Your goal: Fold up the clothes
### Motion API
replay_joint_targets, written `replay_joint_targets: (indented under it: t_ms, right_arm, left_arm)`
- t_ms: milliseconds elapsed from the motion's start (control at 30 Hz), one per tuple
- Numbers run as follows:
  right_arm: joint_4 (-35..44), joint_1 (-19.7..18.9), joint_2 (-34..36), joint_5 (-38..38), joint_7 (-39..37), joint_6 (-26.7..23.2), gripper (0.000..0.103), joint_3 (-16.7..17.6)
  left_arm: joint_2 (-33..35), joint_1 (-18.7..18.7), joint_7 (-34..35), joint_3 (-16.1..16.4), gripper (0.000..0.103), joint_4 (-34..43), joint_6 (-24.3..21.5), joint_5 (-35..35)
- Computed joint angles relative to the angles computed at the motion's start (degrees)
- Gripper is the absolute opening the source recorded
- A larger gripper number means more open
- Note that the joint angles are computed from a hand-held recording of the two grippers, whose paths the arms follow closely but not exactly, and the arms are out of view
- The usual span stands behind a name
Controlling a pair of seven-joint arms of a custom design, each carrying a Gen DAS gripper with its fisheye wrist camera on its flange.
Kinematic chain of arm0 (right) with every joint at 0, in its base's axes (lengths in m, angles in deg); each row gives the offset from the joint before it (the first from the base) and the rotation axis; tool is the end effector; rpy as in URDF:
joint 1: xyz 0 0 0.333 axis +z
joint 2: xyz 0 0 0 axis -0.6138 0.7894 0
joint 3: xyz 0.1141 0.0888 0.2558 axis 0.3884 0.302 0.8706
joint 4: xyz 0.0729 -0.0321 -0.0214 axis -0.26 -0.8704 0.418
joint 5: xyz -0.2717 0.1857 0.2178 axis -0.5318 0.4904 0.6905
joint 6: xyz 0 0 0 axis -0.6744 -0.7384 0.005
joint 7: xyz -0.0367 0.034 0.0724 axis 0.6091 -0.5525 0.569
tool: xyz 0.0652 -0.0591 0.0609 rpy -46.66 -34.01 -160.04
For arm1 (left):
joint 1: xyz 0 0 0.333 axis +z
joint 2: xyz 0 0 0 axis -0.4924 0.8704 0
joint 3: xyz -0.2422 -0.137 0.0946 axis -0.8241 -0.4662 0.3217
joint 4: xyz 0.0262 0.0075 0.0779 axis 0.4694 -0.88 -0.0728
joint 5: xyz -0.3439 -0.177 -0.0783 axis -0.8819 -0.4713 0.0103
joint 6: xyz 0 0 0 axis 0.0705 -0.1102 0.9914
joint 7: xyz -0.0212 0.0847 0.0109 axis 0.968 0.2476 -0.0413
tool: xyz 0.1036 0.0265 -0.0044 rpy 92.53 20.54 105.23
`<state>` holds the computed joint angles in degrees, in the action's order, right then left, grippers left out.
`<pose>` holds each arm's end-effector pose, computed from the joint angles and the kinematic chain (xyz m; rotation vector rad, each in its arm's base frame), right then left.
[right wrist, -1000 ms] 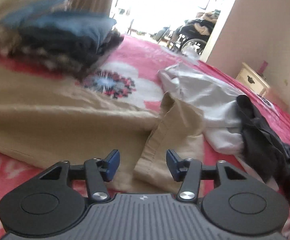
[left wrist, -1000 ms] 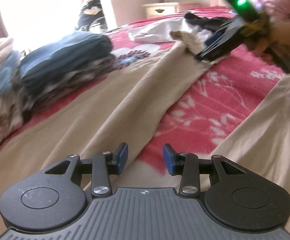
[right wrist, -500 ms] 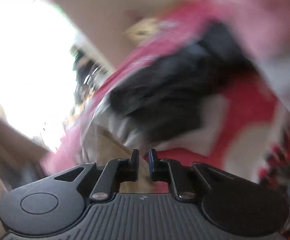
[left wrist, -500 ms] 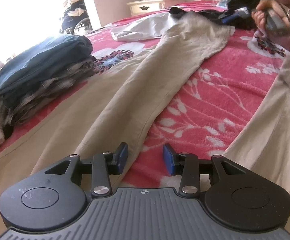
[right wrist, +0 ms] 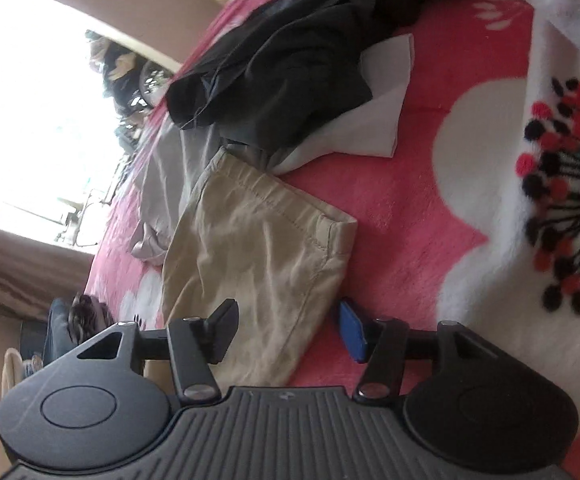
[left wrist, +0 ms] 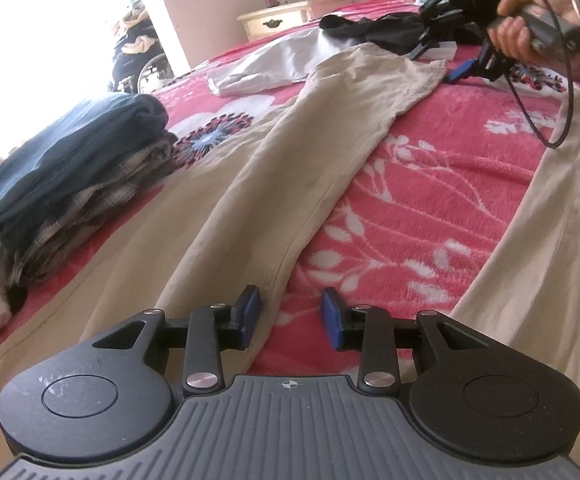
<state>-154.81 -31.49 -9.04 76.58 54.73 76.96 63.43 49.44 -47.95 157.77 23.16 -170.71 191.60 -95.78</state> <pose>0.6815 0.1092 0.4307 -1.0955 2.0686 0.1390 0.4538 0.0171 0.4275 -1.2292 2.0943 -0.6479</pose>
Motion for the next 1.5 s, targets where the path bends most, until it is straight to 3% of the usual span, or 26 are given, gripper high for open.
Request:
replay_joint_targets:
  t_ms: [67, 133, 167, 200, 300, 367, 433, 467, 533, 633, 700, 800, 900, 1000, 1067, 1100, 1133, 1167, 1233, 1333, 1400, 1433, 1500]
  right_arm:
    - [0.91, 0.99, 0.69, -2.12, 2.14, 0.07, 0.052, -0.81]
    - [1.05, 1.58, 0.88, -2.74, 3.76, 1.08, 0.029, -0.82]
    - [0.48, -0.08, 0.56, 1.28, 0.84, 1.94, 0.011, 1.31]
    - [0.1, -1.21, 0.28, 4.74, -1.59, 2.47, 0.011, 2.8]
    - [-0.46, 1.54, -0.12, 0.2, 2.08, 1.99, 0.013, 0.27]
    - [0.47, 2.41, 1.16, -2.66, 5.19, 0.78, 0.01, -0.91]
    - [0.45, 1.61, 2.1, -0.42, 4.81, 3.1, 0.008, 0.32]
    - [0.26, 2.32, 2.01, -2.01, 5.37, 4.38, 0.004, -0.27]
    - [-0.73, 3.55, 0.9, -5.33, 5.44, 7.3, 0.004, -1.07]
    - [-4.81, 3.35, -4.38, -6.11, -0.21, 13.24, 0.004, 0.3]
    - [-8.88, 4.33, -8.88, -9.07, -0.47, 14.64, 0.004, -1.15]
    - [-14.5, 5.99, -13.41, -17.23, 5.39, 12.88, 0.004, -4.56]
    - [-15.34, 5.61, -11.87, -21.42, 10.34, 9.49, 0.004, -5.57]
    - [-17.75, 4.39, -11.6, -17.95, 7.33, 15.54, 0.004, -3.62]
    - [-16.88, 6.66, -10.82, -26.29, 10.32, 14.84, 0.006, -6.6]
    - [-16.34, 7.57, -10.42, -30.41, 11.76, 14.41, 0.011, -7.86]
    - [-15.64, 8.59, -10.08, -35.07, 13.87, 13.28, 0.019, -9.34]
    - [-14.64, 10.94, -10.07, -42.46, 19.99, 8.95, 0.032, -12.79]
    - [-13.24, 12.26, -10.63, -51.0, 29.82, 4.7, 0.033, -15.44]
    - [-15.26, 11.71, -13.35, -58.47, 36.34, 7.9, 0.033, -15.71]
    - [-14.4, 9.3, -12.92, -54.78, 31.12, 10.72, 0.036, -12.95]
    - [-12.65, 6.84, -11.64, -48.44, 23.98, 11.29, 0.038, -9.74]
    - [-4.67, 2.0, -6.03, -34.48, 6.92, 7.44, 0.044, -3.15]
  left_arm:
    - [0.86, -1.5, 0.93, 0.97, 0.033, 0.45, 1.11, -0.33]
    - [1.92, -1.83, 1.31, 0.81, 0.033, 0.83, 2.39, 0.37]
    - [2.53, -1.52, 1.23, 0.32, 0.033, 1.0, 3.08, 1.09]
    - [3.26, -0.34, 0.65, -0.95, 0.034, 1.16, 3.8, 2.21]
    - [5.01, 1.52, -2.03, -2.87, 0.033, 2.09, 4.76, 4.53]
    - [6.08, 0.91, -4.28, -2.31, 0.026, 2.98, 5.21, 4.44]
    - [6.92, 0.01, -6.51, -1.48, 0.009, 3.85, 5.43, 3.96]
    - [7.06, -0.22, -7.54, -1.27, 0.007, 4.2, 5.27, 3.77]
    - [5.87, -3.16, -7.77, 1.42, 0.003, 3.81, 5.94, 2.83]
    - [-1.0, -13.82, -5.5, 11.78, 0.002, 1.92, 5.01, 2.02]
    - [-4.9, -16.47, -3.66, 14.24, 0.002, 0.78, 2.31, 1.92]
    - [-7.21, -17.2, -0.46, 14.58, 0.002, -0.53, -1.43, 0.65]
    - [-5.65, -17.6, 1.54, 14.58, 0.002, -0.65, -2.62, -1.64]
    - [-6.24, -18.22, 3.15, 14.77, 0.003, -0.39, -3.35, -4.69]
    - [-6.43, -17.92, 3.61, 14.65, 0.005, 0.01, -5.39, -6.71]
    - [-6.2, -17.34, 3.55, 14.25, 0.009, 0.28, -6.75, -7.54]
    - [-6.25, -16.88, 3.78, 14.0, 0.01, 0.42, -7.79, -8.37]
    - [-6.85, -16.7, 4.53, 14.1, 0.011, 0.5, -8.88, -9.25]
    - [-8.67, -16.51, 5.85, 14.76, 0.02, 1.18, -12.48, -11.52]
    - [-11.3, -17.42, 7.72, 17.22, 0.022, 3.16, -18.38, -16.72]
    - [-11.6, -16.96, 8.2, 17.14, 0.025, 4.05, -19.16, -19.32]
    - [-11.23, -16.65, 8.5, 16.75, 0.026, 4.42, -18.33, -20.4]
    - [-8.68, -15.41, 8.57, 14.89, 0.027, 5.07, -14.92, -21.67]
